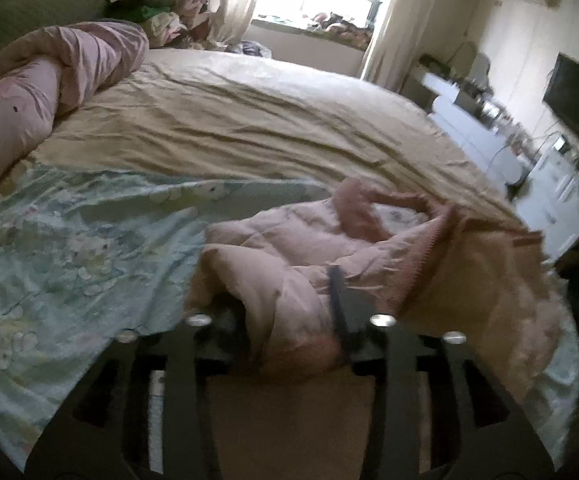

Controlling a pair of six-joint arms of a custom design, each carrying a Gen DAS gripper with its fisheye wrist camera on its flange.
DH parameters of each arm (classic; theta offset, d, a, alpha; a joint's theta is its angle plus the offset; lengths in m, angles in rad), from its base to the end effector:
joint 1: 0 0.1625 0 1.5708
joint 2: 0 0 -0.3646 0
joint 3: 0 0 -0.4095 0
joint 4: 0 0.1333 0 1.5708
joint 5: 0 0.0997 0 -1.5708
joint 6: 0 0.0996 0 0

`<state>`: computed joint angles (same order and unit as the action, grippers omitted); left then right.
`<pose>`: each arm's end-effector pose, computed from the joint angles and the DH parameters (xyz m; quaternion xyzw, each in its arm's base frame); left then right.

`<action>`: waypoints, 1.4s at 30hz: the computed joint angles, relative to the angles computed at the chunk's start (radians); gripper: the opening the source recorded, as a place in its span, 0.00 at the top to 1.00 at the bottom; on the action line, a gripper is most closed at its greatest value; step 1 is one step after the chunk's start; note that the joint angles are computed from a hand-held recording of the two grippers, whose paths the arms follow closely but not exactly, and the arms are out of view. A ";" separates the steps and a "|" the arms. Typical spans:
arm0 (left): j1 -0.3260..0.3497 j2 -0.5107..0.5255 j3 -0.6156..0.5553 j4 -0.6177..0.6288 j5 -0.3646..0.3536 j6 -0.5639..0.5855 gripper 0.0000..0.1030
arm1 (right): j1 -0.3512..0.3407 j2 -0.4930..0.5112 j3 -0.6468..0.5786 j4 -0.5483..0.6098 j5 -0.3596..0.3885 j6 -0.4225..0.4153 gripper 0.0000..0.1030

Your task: Fold large clothes

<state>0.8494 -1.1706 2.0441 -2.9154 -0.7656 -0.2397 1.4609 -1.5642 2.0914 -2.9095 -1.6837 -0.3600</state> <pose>-0.1928 -0.5298 0.1681 0.1246 0.8906 -0.3665 0.2386 0.0669 -0.5071 0.3253 0.0923 -0.9130 0.3712 0.1422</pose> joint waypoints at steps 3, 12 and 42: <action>-0.036 -0.027 0.020 -0.076 -0.003 0.021 0.17 | 0.053 0.089 0.012 -0.029 -0.172 -0.094 0.04; -0.122 -0.118 0.148 -0.126 0.156 0.086 0.09 | 0.046 0.076 0.096 -0.243 -0.193 -0.191 0.05; -0.055 0.033 0.102 -0.167 0.182 0.158 0.92 | 0.032 0.150 0.008 -0.433 -0.230 -0.336 0.83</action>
<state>0.7947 -1.1377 2.1464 -3.0823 -0.5832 -0.0820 1.4933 -1.4141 2.0990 -3.3427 -1.9139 -0.6963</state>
